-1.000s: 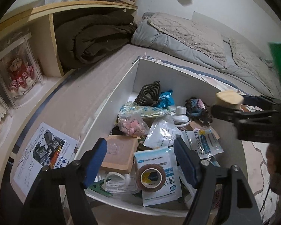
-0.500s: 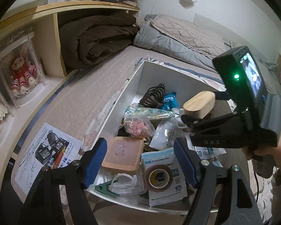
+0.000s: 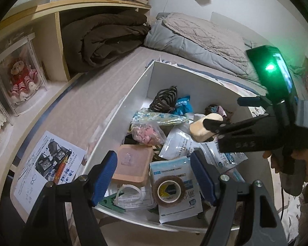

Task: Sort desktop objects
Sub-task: 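Lower the wooden oval box into the white box and open the right tool, then move both tools up and away from the white box toward the item pile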

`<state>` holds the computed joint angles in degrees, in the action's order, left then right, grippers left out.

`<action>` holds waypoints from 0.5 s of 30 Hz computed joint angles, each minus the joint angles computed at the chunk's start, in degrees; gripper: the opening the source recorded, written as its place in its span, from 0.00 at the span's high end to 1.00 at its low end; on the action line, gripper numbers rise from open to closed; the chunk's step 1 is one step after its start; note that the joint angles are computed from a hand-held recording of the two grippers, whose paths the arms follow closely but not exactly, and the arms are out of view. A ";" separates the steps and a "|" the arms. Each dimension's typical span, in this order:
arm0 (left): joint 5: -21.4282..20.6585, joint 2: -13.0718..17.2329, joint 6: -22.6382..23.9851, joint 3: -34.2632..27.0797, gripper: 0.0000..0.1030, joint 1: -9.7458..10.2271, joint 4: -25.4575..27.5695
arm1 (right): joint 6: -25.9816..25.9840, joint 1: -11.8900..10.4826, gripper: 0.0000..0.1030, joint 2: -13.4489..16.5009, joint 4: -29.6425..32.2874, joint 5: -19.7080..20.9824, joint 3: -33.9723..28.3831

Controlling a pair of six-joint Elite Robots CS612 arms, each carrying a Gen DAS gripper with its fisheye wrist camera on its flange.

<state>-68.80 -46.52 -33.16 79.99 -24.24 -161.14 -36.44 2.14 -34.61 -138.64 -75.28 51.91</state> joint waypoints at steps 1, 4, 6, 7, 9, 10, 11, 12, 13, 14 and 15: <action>-0.04 -0.04 -0.13 0.06 0.28 -0.01 -0.10 | 0.95 -0.38 0.00 -0.13 0.56 1.63 0.02; -0.48 -0.10 -0.71 0.37 0.28 -0.01 -1.00 | 3.52 -1.25 0.00 -0.72 0.41 4.69 0.96; -0.37 -0.08 -1.12 0.45 0.21 -0.05 -1.32 | 4.96 -1.58 0.00 -1.10 -1.89 5.18 2.19; -0.28 -0.06 -1.43 0.43 0.19 -0.07 -1.33 | 5.79 -1.75 0.00 -1.32 -3.66 5.22 2.99; -0.49 -0.05 -1.80 0.46 0.18 -0.07 -1.75 | 6.88 -2.17 0.00 -1.60 -4.63 6.34 3.74; -0.62 -0.08 -1.87 0.51 0.18 -0.09 -2.05 | 7.30 -2.38 0.00 -1.74 -4.73 7.06 4.01; -0.44 -0.13 -1.92 0.66 0.18 -0.16 -2.51 | 7.73 -2.65 0.00 -1.92 -4.85 7.92 4.34; -0.06 -0.19 -2.00 0.81 0.17 -0.27 -3.03 | 8.21 -2.88 0.00 -2.13 -4.98 8.81 4.69; 0.48 -0.22 -2.04 0.94 0.16 -0.40 -3.55 | 8.63 -3.12 0.00 -2.42 -5.35 9.65 5.22; 0.83 -0.28 -2.03 1.07 0.13 -0.51 -3.82 | 8.83 -3.29 0.00 -2.62 -5.75 10.21 5.61; 1.25 -0.34 -2.01 1.15 0.12 -0.63 -3.98 | 9.02 -3.49 0.00 -2.99 -6.52 10.95 6.35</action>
<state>-67.55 -46.86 -35.17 81.14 -24.87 -165.12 -27.42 -1.36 -37.60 -145.16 -64.33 58.26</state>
